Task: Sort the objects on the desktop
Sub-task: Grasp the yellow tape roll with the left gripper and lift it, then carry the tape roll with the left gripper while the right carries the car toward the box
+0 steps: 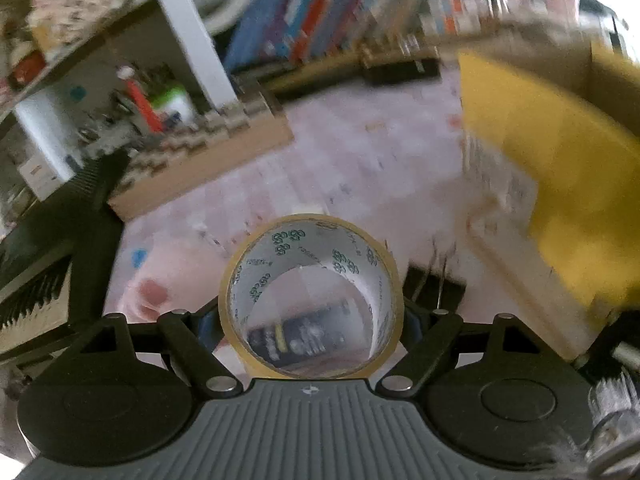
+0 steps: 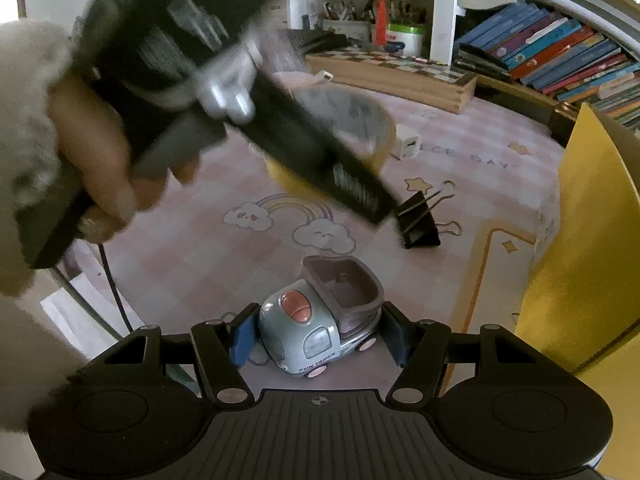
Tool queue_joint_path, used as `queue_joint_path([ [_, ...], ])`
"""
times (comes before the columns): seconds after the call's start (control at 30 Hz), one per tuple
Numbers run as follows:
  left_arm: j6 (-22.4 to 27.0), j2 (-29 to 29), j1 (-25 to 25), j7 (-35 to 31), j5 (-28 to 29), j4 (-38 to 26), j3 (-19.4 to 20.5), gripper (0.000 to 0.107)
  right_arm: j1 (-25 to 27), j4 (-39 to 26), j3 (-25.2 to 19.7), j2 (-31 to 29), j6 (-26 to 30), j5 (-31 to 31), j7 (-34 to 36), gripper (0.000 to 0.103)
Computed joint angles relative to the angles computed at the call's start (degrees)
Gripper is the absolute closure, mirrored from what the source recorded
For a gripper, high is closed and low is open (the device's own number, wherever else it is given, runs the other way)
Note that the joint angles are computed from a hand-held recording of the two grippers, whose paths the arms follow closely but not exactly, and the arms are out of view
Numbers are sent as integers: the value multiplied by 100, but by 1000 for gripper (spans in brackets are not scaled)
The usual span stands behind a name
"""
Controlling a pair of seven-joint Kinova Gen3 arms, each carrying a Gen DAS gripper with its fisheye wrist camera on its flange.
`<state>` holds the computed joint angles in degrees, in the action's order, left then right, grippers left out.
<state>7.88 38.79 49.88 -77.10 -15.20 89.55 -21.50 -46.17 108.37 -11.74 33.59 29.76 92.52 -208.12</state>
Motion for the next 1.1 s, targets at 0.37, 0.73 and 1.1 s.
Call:
queue_joint_path([
  [0.37,-1115,-1183,-165,-114,1093,1427,4,27,-287,-103,66,-35,470,-79,-4,39],
  [0.73,-1737,-2152,-796,-620,1714,2688,642,27,-825,-172,181,-383,1206,-781,119,39],
  [1.1,-2458,-3058,-1809,-859,1839,4017,1732,27,-1736,-263,128,-604,2294,-1565,-50,39],
])
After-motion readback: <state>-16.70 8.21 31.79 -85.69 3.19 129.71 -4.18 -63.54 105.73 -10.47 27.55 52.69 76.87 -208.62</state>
